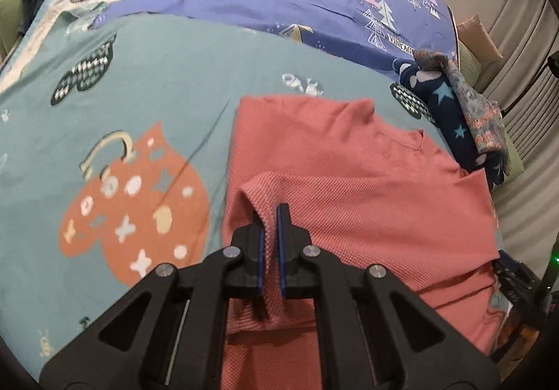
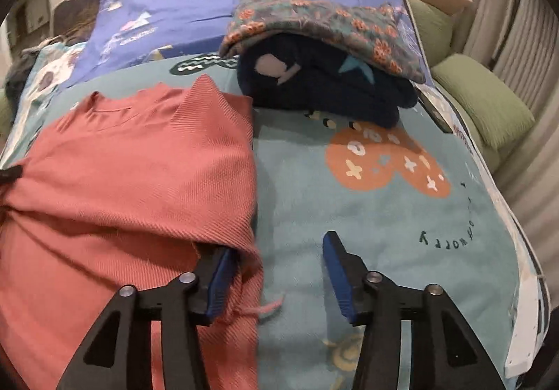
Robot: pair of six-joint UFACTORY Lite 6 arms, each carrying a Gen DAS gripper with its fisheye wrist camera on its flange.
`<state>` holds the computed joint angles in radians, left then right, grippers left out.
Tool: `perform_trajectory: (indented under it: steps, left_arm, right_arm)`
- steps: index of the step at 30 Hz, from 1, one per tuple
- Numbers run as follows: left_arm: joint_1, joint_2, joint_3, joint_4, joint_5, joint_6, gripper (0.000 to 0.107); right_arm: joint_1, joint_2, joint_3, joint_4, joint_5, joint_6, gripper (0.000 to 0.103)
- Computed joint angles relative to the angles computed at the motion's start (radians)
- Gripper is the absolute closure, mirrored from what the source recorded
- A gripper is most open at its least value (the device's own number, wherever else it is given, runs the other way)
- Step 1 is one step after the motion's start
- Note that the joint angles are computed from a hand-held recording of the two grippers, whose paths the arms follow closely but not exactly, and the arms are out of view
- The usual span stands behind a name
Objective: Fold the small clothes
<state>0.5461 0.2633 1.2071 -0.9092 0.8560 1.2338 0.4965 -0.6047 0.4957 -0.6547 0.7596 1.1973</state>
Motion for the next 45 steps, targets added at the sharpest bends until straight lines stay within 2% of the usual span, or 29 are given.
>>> perform_trajectory:
  steps: [2,5,7,9,11,13,15,17,19,22,23,27,30,32,34,36,38,40,43,45]
  left_arm:
    - [0.015,-0.029,-0.026,-0.026,0.005,0.044,0.097]
    - [0.029,-0.091,-0.046,-0.04,-0.018,0.086,0.093]
    - [0.049,-0.108,-0.032,-0.085,-0.028,0.138,0.072]
    - [0.05,-0.095,0.011,-0.119,-0.042,0.147,0.065]
    - [0.024,-0.056,0.089,-0.09,-0.046,0.059,0.065]
    - [-0.018,-0.024,0.154,-0.075,0.019,-0.004,0.065]
    - [-0.108,0.007,0.217,-0.053,0.093,-0.052,0.064]
    - [-0.203,0.037,0.267,-0.04,0.149,-0.086,0.054]
    - [-0.334,0.097,0.354,-0.01,0.23,-0.137,0.037]
    - [-0.529,0.185,0.463,0.029,0.25,-0.209,0.029]
    - [-0.583,0.226,0.512,0.051,0.251,-0.248,0.029]
    - [-0.743,0.494,0.834,0.147,0.394,-0.447,0.029]
    - [-0.816,0.6,0.971,0.196,0.442,-0.49,0.029]
    - [-0.844,0.68,1.086,0.195,0.536,-0.509,0.037]
    - [-0.88,0.703,1.131,0.182,0.585,-0.492,0.051]
    - [-0.908,0.734,1.186,0.161,0.631,-0.482,0.052]
    - [-0.934,0.746,1.207,0.139,0.619,-0.484,0.055]
    - [-0.949,0.76,1.224,0.113,0.565,-0.519,0.057]
    - [-0.935,0.744,1.183,0.056,0.421,-0.588,0.06]
    - [-0.921,0.744,1.173,0.027,0.422,-0.588,0.062]
  right_arm:
    - [-0.031,-0.08,-0.019,0.074,0.008,-0.111,0.046]
    - [-0.086,-0.199,-0.029,0.215,0.043,-0.274,0.046]
    - [-0.189,-0.308,-0.026,0.39,0.022,-0.484,0.046]
    - [-0.331,-0.391,-0.01,0.592,-0.004,-0.693,0.042]
    - [-0.417,-0.36,0.03,0.661,-0.037,-0.785,0.041]
    - [-0.394,-0.274,0.07,0.577,-0.061,-0.711,0.041]
    - [-0.365,-0.211,0.084,0.563,-0.087,-0.672,0.041]
    - [-0.272,-0.176,0.069,0.496,-0.107,-0.595,0.041]
    - [-0.181,-0.161,0.038,0.404,-0.108,-0.504,0.041]
    - [-0.167,-0.176,-0.021,0.448,-0.132,-0.552,0.041]
    - [-0.164,-0.181,-0.037,0.45,-0.133,-0.552,0.041]
    - [-0.231,-0.184,-0.07,0.513,-0.155,-0.63,0.041]
    - [-0.3,-0.206,-0.101,0.582,-0.182,-0.714,0.041]
    - [-0.337,-0.231,-0.124,0.627,-0.198,-0.76,0.041]
    - [-0.358,-0.246,-0.137,0.667,-0.208,-0.793,0.04]
    - [-0.377,-0.261,-0.148,0.688,-0.217,-0.809,0.04]
    - [-0.377,-0.271,-0.155,0.659,-0.223,-0.781,0.039]
    - [-0.387,-0.271,-0.163,0.657,-0.236,-0.781,0.038]
    - [-0.405,-0.267,-0.169,0.661,-0.251,-0.78,0.037]
    - [-0.374,-0.263,-0.168,0.568,-0.242,-0.673,0.036]
